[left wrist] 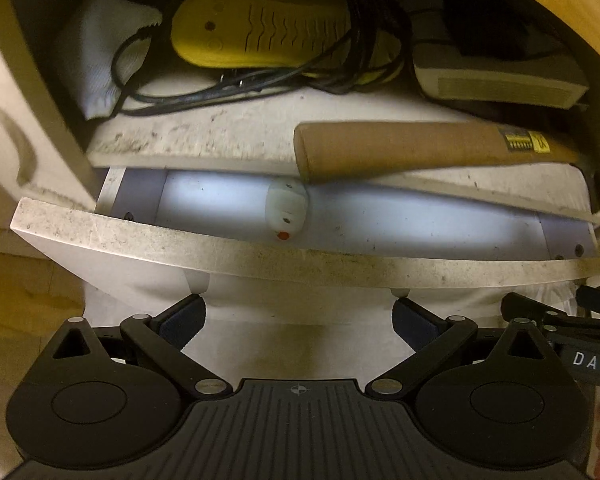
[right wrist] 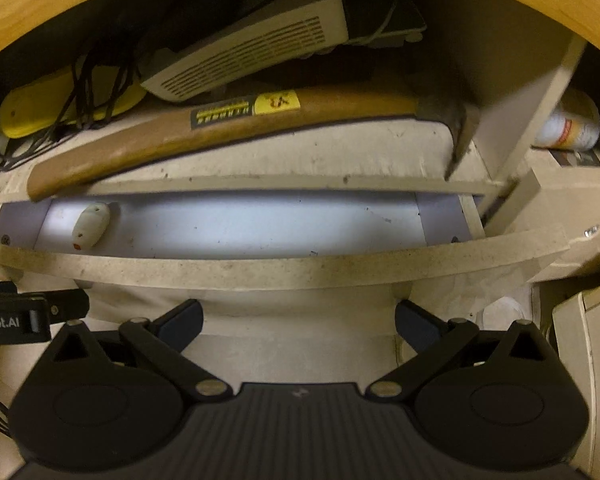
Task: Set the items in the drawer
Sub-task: 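Push the white drawer closed with both tools against its front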
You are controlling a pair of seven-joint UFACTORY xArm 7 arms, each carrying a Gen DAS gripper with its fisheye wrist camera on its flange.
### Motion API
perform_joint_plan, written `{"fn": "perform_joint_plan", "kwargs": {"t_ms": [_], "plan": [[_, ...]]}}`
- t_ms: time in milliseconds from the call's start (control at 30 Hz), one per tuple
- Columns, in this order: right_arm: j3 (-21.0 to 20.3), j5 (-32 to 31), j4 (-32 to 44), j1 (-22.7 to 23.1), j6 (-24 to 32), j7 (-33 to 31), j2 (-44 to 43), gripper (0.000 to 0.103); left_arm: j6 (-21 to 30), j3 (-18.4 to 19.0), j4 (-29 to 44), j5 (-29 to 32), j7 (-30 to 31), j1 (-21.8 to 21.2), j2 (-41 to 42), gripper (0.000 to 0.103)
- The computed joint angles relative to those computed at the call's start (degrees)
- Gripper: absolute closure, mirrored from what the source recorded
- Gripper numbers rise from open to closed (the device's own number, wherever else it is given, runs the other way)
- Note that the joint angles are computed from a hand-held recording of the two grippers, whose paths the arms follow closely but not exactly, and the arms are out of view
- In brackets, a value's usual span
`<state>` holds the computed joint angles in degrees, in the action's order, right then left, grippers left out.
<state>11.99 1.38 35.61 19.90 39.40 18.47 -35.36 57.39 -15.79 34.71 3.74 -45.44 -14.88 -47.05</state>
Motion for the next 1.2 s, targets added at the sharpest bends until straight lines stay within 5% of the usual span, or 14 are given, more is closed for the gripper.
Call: {"fn": "perform_joint_plan", "kwargs": {"t_ms": [1200], "plan": [[0.8, -4.7, 6.0, -1.9, -4.8, 2.9, 8.9, 0.000, -4.7, 0.8, 1.7, 3.1, 1.7, 2.8, 4.8, 0.000]]}}
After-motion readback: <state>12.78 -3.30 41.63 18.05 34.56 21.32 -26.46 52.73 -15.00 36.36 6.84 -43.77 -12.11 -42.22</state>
